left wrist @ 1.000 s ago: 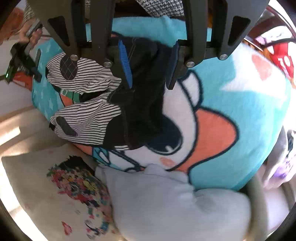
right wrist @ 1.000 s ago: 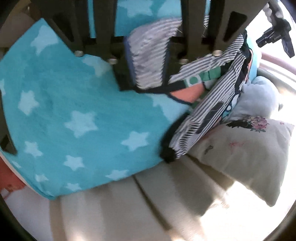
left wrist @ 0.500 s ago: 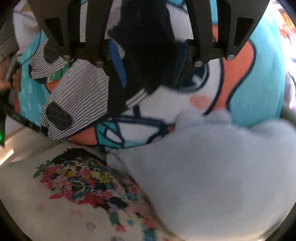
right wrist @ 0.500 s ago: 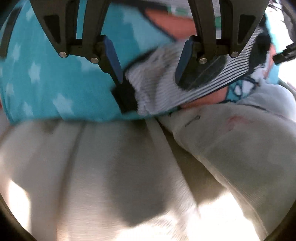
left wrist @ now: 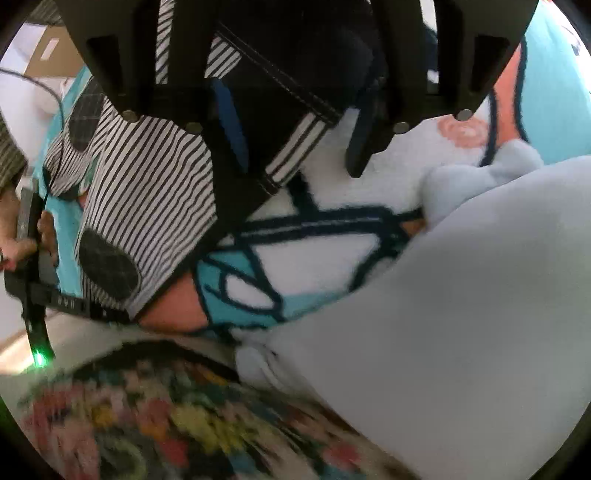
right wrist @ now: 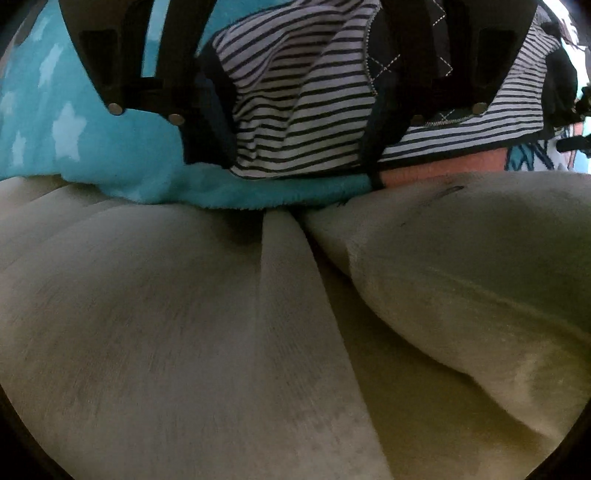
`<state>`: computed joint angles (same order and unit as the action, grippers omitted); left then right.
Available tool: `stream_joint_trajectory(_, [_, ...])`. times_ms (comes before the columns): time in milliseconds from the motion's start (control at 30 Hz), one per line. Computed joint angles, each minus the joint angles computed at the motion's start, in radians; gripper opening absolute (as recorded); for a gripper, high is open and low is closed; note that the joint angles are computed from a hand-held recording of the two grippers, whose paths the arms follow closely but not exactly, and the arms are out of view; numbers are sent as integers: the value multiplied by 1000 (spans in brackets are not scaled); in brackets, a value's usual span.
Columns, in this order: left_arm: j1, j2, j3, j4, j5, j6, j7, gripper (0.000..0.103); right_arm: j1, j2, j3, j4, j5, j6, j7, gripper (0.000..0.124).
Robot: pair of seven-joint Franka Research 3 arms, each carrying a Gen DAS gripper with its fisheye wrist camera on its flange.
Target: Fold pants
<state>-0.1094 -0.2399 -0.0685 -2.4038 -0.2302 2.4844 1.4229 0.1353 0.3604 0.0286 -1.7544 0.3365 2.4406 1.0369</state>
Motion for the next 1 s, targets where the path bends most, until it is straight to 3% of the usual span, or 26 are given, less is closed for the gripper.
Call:
stream_joint_trajectory(100, [4,14,-20,13,59,-4,-12,62,10,-6,-3,-19,-13,34,9,84])
stream_joint_trajectory(133, [7,18,-30,20,91,-11,-28,49,12,-13,-4,-29,-16,39,15,78])
stream_joint_trajectory(167, [9,17,-39,20,118,-4,-47,34,18,-20,-9,-38,-25,50,30,56])
stream_joint_trajectory(200, [2,17,-34,21,107,-4,-41,10,9,-22,-2,-34,-7,32,24,36])
stream_joint_trajectory(233, [-10,16,-22,21,67,-4,-19,7,2,-20,1,-20,9,-7,36,11])
stream_joint_trajectory(433, [-15,-33,-26,-7,81,27,-52,4,-34,-59,7,-30,110,-29,37,6])
stream_joint_trajectory(667, [-20,-188,-62,-59,181,31,-225,3,-84,-212,1,-157,276,-44,-118,6])
stream_joint_trajectory(767, [-40,-274,-81,-86,220,15,-302,3,-102,-324,-29,-260,368,-77,-221,6])
stream_joint_trajectory(1000, [-125,-506,-109,-219,243,-54,-465,3,-117,-535,-119,-448,442,-176,-327,6])
